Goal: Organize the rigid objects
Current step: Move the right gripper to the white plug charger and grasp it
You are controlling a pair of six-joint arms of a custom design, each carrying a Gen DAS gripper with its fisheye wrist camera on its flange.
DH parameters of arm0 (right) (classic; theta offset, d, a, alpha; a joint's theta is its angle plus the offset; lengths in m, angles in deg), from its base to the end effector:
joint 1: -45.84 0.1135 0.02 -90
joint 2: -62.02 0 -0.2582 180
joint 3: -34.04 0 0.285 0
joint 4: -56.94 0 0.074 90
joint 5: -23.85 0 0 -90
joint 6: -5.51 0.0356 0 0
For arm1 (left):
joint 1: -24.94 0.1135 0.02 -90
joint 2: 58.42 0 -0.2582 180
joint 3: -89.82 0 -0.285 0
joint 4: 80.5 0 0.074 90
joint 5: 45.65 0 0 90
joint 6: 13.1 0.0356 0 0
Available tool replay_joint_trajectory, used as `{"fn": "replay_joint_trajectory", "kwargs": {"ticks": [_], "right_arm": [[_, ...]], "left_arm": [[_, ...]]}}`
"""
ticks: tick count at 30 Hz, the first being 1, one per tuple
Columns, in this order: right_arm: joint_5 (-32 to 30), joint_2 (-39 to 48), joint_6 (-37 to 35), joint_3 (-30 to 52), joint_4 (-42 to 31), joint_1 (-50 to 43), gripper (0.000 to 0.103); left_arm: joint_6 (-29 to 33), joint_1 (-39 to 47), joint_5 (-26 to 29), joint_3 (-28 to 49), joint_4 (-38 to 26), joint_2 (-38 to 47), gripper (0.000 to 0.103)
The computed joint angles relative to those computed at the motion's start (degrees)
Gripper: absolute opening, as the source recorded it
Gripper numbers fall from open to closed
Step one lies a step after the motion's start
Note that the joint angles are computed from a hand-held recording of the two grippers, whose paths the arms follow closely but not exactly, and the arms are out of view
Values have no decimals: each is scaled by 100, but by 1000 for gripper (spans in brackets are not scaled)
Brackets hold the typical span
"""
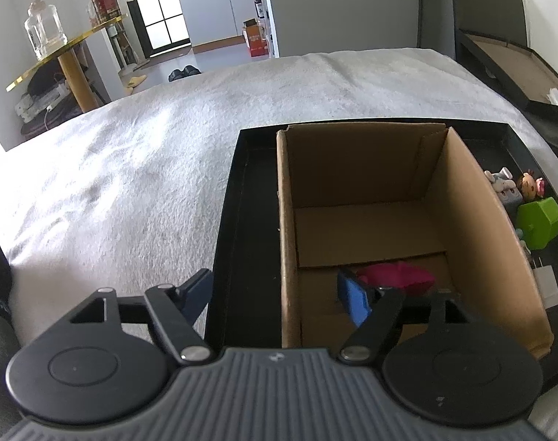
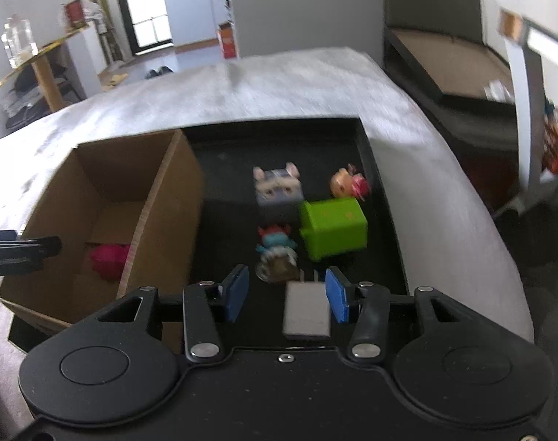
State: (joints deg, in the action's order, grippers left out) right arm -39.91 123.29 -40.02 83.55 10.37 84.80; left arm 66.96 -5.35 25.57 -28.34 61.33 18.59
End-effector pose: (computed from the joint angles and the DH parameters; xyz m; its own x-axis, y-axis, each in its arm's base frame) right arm 0.1891 0.1327 0.1917 -0.7409 0.2090 -0.6383 0.1900 0.9768 0.0993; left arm 0.2660 -0.1421 0.2041 -0.7361 0.2407 -0.6327 0.1873 0.9706 0.1513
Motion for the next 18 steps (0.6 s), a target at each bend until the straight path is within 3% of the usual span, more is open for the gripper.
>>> {"fn": "replay_joint_trajectory", "kwargs": {"ticks": [9, 18], "right_arm": [[-575, 226, -1, -312, 352, -409, 49], [-739, 1026, -230, -276, 827, -559, 52]], "left_arm": [[40, -80, -122, 92, -78, 105, 76], [19, -114, -188, 176, -141, 198, 79]]}}
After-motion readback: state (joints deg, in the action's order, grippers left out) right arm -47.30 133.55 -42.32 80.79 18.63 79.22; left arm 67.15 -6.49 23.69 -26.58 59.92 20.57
